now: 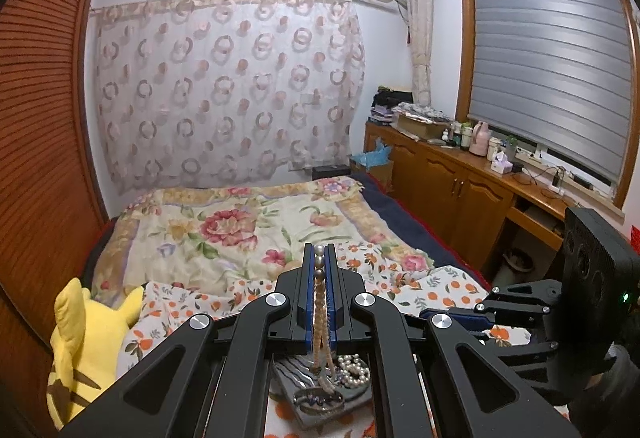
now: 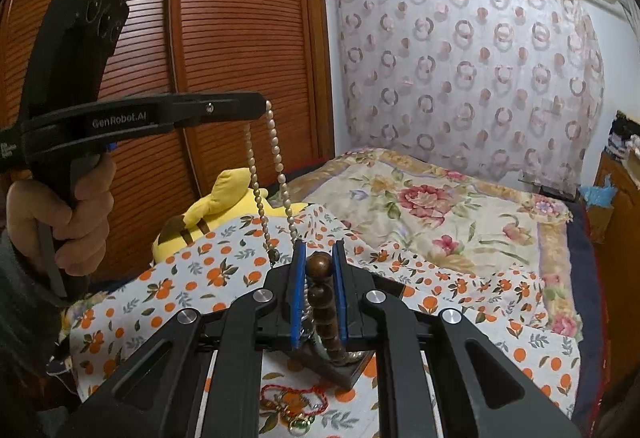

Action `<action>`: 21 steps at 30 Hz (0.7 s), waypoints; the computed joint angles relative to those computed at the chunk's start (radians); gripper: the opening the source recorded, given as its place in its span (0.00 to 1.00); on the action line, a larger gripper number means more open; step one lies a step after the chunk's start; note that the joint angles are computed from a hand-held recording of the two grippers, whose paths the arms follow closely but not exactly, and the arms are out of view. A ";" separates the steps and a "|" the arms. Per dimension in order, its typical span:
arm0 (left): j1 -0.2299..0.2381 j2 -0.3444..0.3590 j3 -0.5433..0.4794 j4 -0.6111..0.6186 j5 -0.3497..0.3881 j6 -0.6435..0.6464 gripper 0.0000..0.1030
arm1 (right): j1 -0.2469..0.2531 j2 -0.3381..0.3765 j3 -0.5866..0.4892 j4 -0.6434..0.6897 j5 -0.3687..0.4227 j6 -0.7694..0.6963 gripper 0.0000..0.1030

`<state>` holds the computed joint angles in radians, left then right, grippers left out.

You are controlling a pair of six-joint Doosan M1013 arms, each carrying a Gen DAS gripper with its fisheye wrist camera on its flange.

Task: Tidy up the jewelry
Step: 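Drop the pearls in the box with the left tool while the right lowers the bracelet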

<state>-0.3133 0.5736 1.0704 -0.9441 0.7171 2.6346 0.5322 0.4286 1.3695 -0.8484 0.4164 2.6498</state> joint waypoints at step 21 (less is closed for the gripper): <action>-0.015 0.114 -0.073 0.192 0.072 -0.163 0.04 | -0.067 0.092 -0.079 0.267 -0.026 -0.235 0.15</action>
<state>-0.3286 0.6881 0.9973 -0.7522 0.7893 2.4717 0.4648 0.5207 1.2903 -0.5819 0.3905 2.4151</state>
